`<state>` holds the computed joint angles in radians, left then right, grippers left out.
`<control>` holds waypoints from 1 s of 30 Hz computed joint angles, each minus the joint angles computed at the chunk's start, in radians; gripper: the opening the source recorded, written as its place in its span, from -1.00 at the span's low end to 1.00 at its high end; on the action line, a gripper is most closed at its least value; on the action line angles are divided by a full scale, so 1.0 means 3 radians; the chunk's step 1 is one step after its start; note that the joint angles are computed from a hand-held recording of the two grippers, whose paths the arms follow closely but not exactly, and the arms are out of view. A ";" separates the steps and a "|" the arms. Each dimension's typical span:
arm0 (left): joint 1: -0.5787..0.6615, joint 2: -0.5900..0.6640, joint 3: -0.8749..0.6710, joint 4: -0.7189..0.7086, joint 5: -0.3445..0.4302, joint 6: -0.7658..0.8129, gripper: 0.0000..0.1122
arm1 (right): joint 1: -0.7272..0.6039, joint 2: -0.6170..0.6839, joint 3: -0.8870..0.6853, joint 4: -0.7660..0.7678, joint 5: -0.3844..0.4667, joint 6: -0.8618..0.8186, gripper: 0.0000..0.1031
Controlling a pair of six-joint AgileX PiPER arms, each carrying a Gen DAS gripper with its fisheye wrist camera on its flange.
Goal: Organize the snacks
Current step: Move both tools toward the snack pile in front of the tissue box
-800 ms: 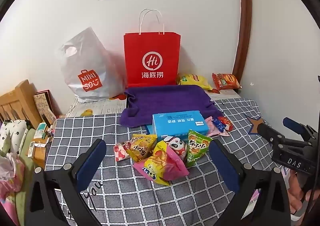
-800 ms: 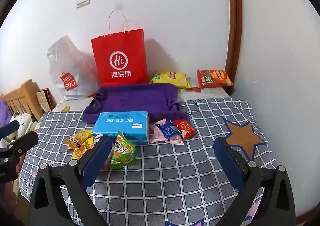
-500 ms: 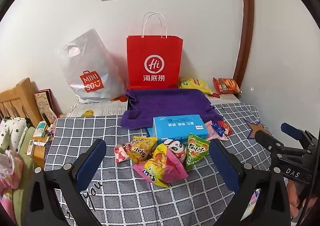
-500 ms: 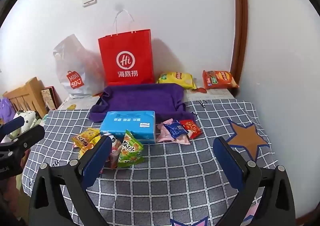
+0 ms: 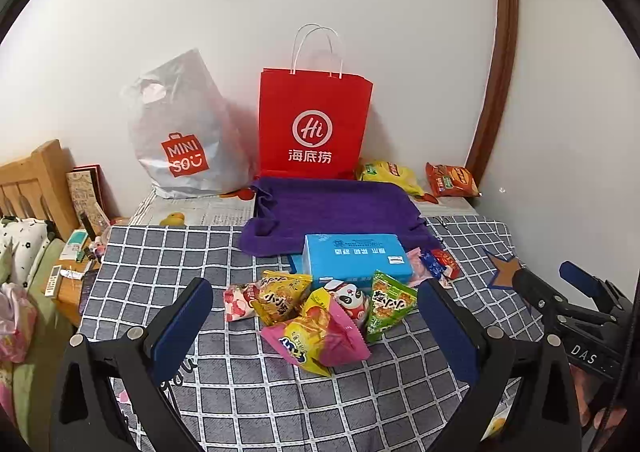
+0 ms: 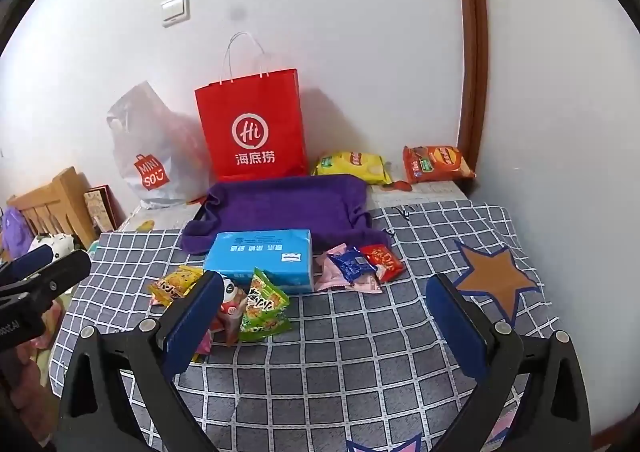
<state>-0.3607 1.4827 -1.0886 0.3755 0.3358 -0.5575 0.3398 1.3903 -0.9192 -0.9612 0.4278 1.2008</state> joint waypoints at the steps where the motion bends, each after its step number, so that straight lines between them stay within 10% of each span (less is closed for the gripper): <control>1: -0.0005 -0.0012 0.0033 0.0056 -0.0027 -0.0061 0.82 | -0.0002 0.0007 -0.0005 0.0023 0.0000 -0.0031 0.95; 18: 0.0075 0.0054 0.0040 -0.0492 -0.0119 0.0530 0.82 | 0.0042 0.0081 0.0005 -0.0047 0.0071 0.0097 0.95; 30: 0.0058 0.0067 0.0023 0.0027 -0.0103 0.0012 0.82 | 0.0104 0.0061 -0.0037 -0.0027 0.0122 0.0093 0.95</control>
<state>-0.3433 1.5028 -1.0816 0.3836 0.3049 -0.5540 0.3711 1.4086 -0.9304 -0.9693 0.4645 1.2287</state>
